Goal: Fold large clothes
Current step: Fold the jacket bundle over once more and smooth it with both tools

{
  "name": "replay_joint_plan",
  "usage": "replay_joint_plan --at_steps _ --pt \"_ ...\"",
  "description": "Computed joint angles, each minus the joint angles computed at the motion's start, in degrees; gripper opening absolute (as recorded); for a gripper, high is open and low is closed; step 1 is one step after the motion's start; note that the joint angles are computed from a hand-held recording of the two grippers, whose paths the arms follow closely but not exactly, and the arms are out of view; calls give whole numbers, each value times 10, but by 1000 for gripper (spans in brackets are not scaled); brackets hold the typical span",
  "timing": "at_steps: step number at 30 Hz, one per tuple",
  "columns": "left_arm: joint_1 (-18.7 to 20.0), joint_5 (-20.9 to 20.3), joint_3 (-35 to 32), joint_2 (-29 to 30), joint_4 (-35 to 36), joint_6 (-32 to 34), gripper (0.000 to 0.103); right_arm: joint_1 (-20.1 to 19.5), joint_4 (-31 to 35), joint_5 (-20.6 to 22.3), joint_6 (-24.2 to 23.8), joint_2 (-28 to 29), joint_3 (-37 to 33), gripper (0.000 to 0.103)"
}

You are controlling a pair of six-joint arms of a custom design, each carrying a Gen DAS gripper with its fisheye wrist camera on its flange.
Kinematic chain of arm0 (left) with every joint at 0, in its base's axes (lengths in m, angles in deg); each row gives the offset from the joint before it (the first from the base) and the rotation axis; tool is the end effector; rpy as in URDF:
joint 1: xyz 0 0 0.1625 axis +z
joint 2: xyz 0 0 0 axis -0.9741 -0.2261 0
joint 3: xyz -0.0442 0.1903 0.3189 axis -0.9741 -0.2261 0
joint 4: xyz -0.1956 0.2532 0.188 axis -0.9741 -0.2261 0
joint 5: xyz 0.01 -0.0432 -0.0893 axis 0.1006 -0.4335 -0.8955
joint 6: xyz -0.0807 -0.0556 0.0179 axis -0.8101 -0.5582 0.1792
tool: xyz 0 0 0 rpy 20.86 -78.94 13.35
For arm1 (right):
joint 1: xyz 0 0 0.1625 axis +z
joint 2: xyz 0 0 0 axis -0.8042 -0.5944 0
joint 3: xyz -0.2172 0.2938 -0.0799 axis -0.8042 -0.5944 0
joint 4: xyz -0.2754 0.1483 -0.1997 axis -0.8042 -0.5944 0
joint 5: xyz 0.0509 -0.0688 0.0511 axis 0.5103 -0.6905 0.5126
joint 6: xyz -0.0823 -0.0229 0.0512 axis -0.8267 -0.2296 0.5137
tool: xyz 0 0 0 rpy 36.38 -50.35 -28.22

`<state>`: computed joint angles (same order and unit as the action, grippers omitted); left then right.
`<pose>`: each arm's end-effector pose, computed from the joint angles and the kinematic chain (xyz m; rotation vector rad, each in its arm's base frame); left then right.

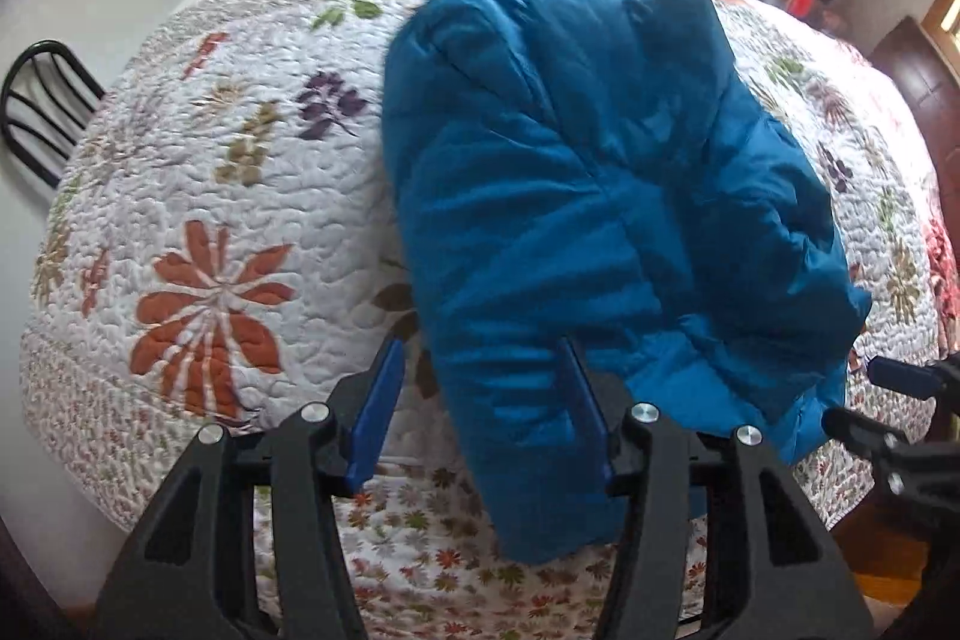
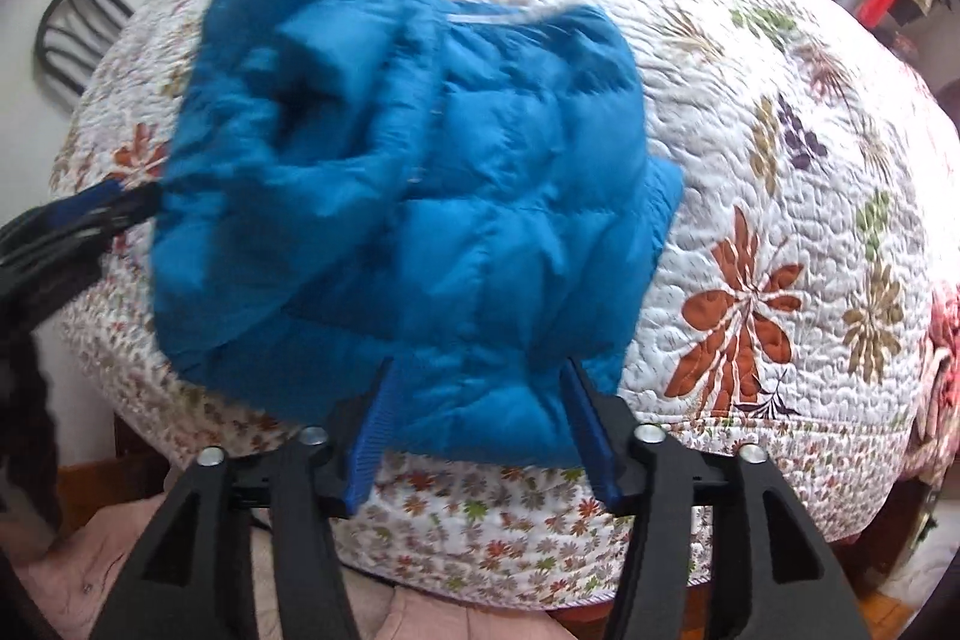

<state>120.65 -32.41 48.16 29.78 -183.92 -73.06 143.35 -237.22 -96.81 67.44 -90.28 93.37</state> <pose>-0.3433 -0.5895 -0.0023 0.8247 2.3974 -0.1697 0.0632 -0.4702 0.2867 -0.2907 -2.3391 0.5197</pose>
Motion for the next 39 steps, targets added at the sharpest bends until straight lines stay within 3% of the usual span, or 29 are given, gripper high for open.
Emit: replay_joint_plan --at_steps 5,11,18,21,22,23,26,29,31,34,39 --pt "-2 -6 3 6 -16 22 52 12 15 37 -4 -15 -11 68" --pt "1 -14 2 7 -15 28 52 17 27 29 3 18 -66 71" --pt "5 -21 -3 7 -14 41 54 -19 64 75 -4 68 -146 71" --pt "7 -23 -3 9 -17 48 54 -48 83 130 -2 81 -174 70" --pt "8 -24 -3 10 -18 49 54 -60 88 158 -6 84 -182 68" --pt "9 -26 -5 11 -17 49 54 -69 93 174 -9 86 -187 56" --pt "10 -26 -10 12 -13 48 54 -77 64 217 -38 67 -164 33" --pt "5 -21 -5 5 -23 45 53 -74 27 251 -47 15 -113 23" --pt "-2 -23 3 -3 -40 49 53 -60 1 244 -50 -21 -74 22" --pt "-17 -25 15 -9 -71 60 53 -36 -47 193 -41 -68 -18 22" --pt "-42 -23 21 9 -101 87 53 -39 -109 132 -2 -125 56 22"
